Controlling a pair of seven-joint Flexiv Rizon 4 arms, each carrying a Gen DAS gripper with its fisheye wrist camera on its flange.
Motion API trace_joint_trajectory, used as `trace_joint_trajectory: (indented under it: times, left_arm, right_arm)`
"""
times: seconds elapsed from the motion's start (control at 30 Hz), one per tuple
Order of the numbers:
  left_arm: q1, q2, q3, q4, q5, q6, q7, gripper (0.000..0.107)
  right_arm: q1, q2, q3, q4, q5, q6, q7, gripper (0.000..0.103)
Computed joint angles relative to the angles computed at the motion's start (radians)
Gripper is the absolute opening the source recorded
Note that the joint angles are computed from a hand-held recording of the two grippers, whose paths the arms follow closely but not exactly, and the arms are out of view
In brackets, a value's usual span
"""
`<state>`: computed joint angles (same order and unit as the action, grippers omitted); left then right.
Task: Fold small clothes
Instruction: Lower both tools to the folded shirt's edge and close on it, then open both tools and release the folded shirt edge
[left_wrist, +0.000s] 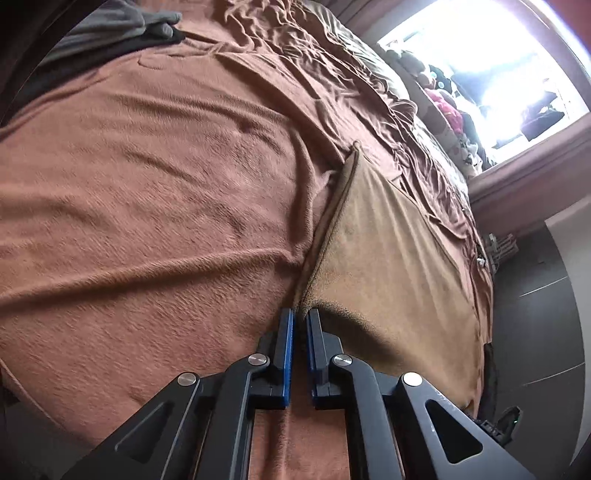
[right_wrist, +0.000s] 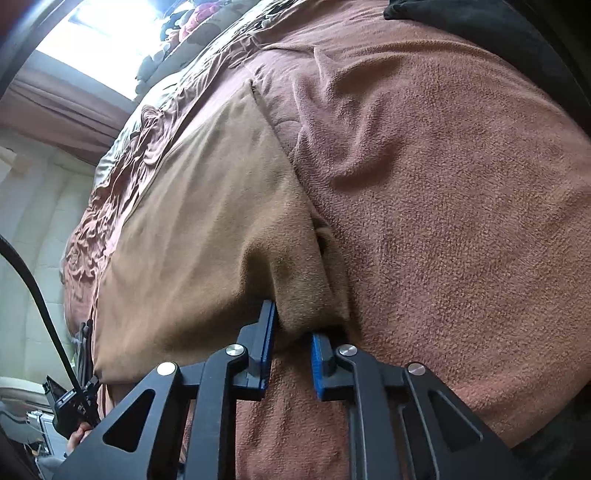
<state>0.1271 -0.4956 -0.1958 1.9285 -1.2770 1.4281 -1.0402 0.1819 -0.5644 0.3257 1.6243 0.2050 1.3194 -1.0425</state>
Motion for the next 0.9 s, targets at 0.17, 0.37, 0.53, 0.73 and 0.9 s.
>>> trace_joint_trajectory:
  times: [0.17, 0.37, 0.53, 0.73, 0.9]
  left_arm:
    - [0.000, 0.003, 0.016, 0.004, 0.033, -0.041, -0.014, 0.008]
    - [0.005, 0.023, 0.014, 0.021, 0.052, 0.011, -0.038, 0.012]
    - [0.016, 0.014, -0.026, 0.000, -0.034, 0.019, 0.026, 0.067]
    - [-0.011, -0.016, -0.028, -0.042, -0.182, -0.049, 0.105, 0.068]
    - [-0.053, -0.042, 0.011, -0.063, -0.215, -0.080, 0.098, 0.068]
  right_arm:
    - [0.005, 0.009, -0.009, 0.003, -0.011, -0.012, -0.003, 0.012]
    - [0.005, 0.029, -0.012, 0.009, -0.022, -0.025, -0.026, 0.016]
    - [-0.025, 0.051, 0.026, 0.018, 0.006, -0.016, -0.113, 0.023]
    - [-0.035, 0.084, 0.034, 0.064, 0.036, 0.042, -0.161, 0.066]
    - [-0.075, 0.081, 0.068, 0.073, 0.106, 0.062, -0.193, 0.066]
